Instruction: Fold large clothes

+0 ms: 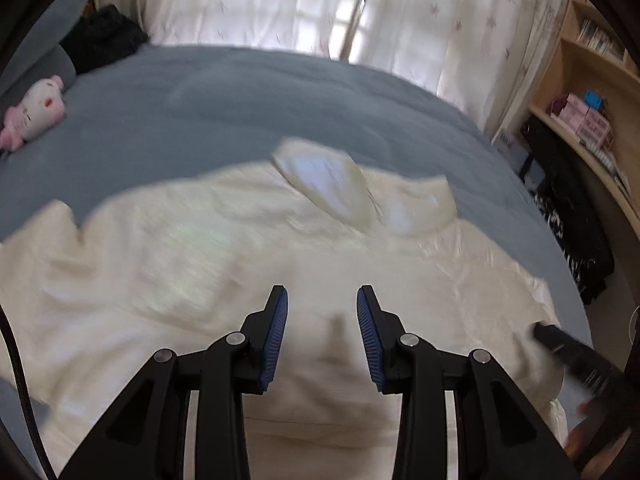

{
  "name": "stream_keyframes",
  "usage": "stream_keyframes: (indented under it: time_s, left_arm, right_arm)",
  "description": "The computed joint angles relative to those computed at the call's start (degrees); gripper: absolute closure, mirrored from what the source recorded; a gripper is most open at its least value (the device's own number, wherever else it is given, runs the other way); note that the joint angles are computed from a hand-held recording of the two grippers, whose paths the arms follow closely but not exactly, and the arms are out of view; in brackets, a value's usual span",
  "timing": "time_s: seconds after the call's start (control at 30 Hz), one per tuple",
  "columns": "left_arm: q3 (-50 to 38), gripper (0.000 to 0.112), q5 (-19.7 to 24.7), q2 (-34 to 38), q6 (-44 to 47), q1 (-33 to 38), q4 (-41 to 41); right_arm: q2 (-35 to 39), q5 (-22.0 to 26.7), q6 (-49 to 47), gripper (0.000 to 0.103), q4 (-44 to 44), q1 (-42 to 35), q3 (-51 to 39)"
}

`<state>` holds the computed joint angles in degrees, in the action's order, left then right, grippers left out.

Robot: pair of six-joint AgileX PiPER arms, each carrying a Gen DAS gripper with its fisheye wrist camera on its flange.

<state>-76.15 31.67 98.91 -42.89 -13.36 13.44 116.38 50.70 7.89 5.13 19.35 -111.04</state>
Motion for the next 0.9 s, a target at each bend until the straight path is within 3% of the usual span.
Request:
stream_keyframes:
  time_s: [0.1, 0.2, 0.3, 0.43, 0.57, 0.67, 0.77, 0.9]
  left_arm:
    - [-2.35, 0.078, 0.58, 5.37, -8.25, -4.7, 6.57]
    - [-3.74, 0.077, 3.64, 9.75, -13.18, -7.88, 13.56]
    - [-3.43, 0.077, 4.08, 10.54, -13.77, -8.43, 16.83]
    - [-1.51, 0.077, 4.32, 9.48, -12.86, -7.18, 17.98]
    - [3.7, 0.078, 0.68, 6.36, -12.44, -5.22, 17.64]
    - [6.21, 0.078, -0.71, 5.04, -13.93, -4.97, 19.06]
    - [7.31, 0.078, -1.09, 4.58, -15.81, -5.28, 20.68]
    - [8.04, 0.078, -1.65, 4.27, -16.82, -5.23, 21.42]
  right_arm:
    - [2.54, -0.94, 2.18, 0.043, -6.93, 5.09, 0.58]
    - [0.93, -5.02, 3.96, 0.043, -14.06, 6.93, 6.6]
    - [0.12, -6.16, 2.75, 0.044, -13.74, 4.96, 7.98]
    - [-3.15, -9.81, 7.89, 0.044, -21.57, 1.49, 14.12]
    - [-4.22, -10.45, 8.56, 0.041, -14.3, -6.3, 16.15]
    - [-3.52, -10.37, 7.18, 0.012, -5.22, -11.11, 17.02]
    - [-3.8, -14.0, 0.98, 0.011, 4.63, -14.01, 20.06]
    - [-5.49, -18.19, 5.49, 0.011, -1.65, -12.41, 23.45]
